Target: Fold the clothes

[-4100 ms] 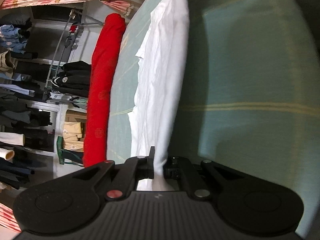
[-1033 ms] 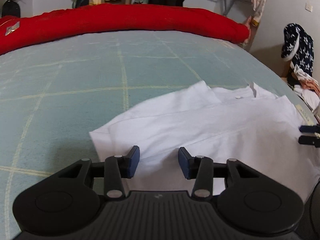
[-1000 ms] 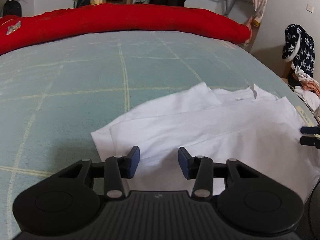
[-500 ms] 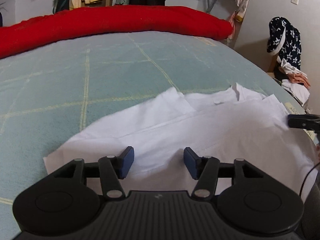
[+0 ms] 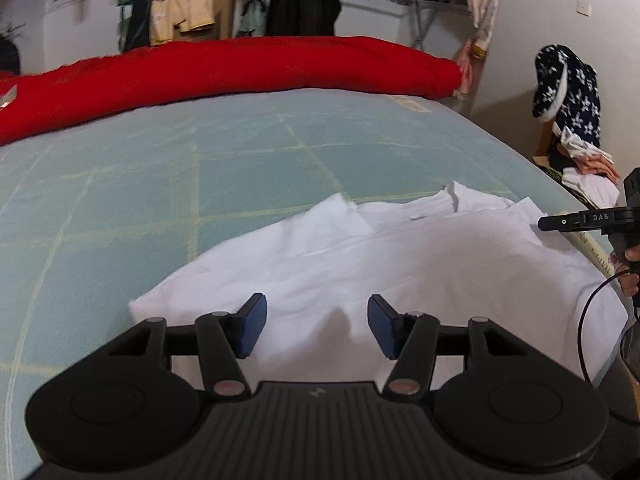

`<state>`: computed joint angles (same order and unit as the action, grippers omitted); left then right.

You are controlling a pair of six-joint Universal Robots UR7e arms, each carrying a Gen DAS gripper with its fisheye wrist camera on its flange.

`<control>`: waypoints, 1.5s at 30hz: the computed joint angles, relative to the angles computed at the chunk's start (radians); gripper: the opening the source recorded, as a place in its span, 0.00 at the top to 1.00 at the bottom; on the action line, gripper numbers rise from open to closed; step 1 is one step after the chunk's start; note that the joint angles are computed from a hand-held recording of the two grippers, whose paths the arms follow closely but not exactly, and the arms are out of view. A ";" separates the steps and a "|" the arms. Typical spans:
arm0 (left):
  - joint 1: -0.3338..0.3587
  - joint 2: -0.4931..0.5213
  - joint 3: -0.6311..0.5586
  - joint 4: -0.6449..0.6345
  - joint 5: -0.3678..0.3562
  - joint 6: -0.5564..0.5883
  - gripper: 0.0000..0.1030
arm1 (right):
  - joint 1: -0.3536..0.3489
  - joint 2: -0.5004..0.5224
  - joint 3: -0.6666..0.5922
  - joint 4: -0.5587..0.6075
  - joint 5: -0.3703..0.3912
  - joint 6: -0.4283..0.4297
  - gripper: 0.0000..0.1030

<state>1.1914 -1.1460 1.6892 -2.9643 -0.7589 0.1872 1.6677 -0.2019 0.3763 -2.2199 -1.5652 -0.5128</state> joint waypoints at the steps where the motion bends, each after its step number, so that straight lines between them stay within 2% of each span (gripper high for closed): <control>1: -0.001 -0.005 0.007 0.005 0.008 -0.012 0.45 | 0.000 0.002 -0.003 -0.004 -0.003 0.002 0.72; 2: -0.001 -0.011 0.013 0.011 0.016 -0.024 0.45 | 0.000 0.002 -0.004 -0.007 -0.005 0.005 0.81; 6: -0.008 -0.028 0.032 0.042 0.046 -0.054 0.45 | 0.000 -0.060 0.121 -0.103 0.015 -0.005 0.82; 9: -0.009 -0.028 0.033 0.042 0.041 -0.044 0.44 | 0.004 -0.119 0.222 -0.184 0.026 -0.007 0.83; 11: -0.003 -0.022 0.025 0.043 0.029 -0.039 0.44 | 0.007 -0.117 0.217 -0.193 0.004 -0.011 0.83; 15: 0.021 0.001 -0.008 0.083 0.002 -0.073 0.44 | 0.005 -0.051 0.105 -0.113 -0.054 0.018 0.81; 17: 0.014 0.001 0.002 0.066 0.013 -0.065 0.45 | 0.008 -0.059 0.130 -0.139 -0.070 0.031 0.75; 19: 0.004 -0.010 0.022 0.053 0.000 -0.033 0.44 | 0.019 -0.121 0.257 -0.253 -0.075 0.010 0.67; 21: -0.006 -0.020 0.040 0.049 -0.008 -0.006 0.44 | 0.030 -0.186 0.383 -0.361 -0.071 -0.030 0.52; 22: -0.010 -0.024 0.048 0.048 -0.012 0.007 0.44 | 0.035 -0.216 0.438 -0.400 -0.062 -0.050 0.50; 24: -0.009 -0.026 0.058 0.063 0.003 -0.007 0.44 | 0.036 -0.254 0.499 -0.389 -0.016 -0.060 0.45; 26: -0.005 -0.028 0.067 0.079 0.026 -0.036 0.42 | 0.035 -0.273 0.527 -0.311 0.014 -0.060 0.43; 28: 0.001 -0.042 0.090 0.049 0.020 -0.049 0.42 | 0.046 -0.281 0.566 -0.292 -0.062 -0.103 0.43; 31: -0.015 -0.054 0.112 0.042 0.104 -0.055 0.41 | 0.053 -0.317 0.674 -0.352 -0.159 -0.201 0.43; 35: -0.034 -0.062 0.104 0.053 0.115 -0.033 0.45 | 0.068 -0.368 0.746 -0.392 -0.219 -0.246 0.43; 37: -0.037 -0.053 0.083 0.032 0.028 0.007 0.45 | 0.085 -0.375 0.765 -0.431 -0.238 -0.274 0.43; 40: -0.025 -0.021 0.022 0.077 -0.160 0.007 0.45 | 0.089 -0.372 0.771 -0.415 -0.203 -0.290 0.37; 42: -0.016 0.021 -0.035 0.132 -0.255 0.005 0.44 | 0.093 -0.365 0.771 -0.401 -0.191 -0.294 0.37; 45: 0.009 0.094 -0.129 0.219 -0.386 -0.002 0.44 | 0.093 -0.355 0.789 -0.429 -0.217 -0.301 0.36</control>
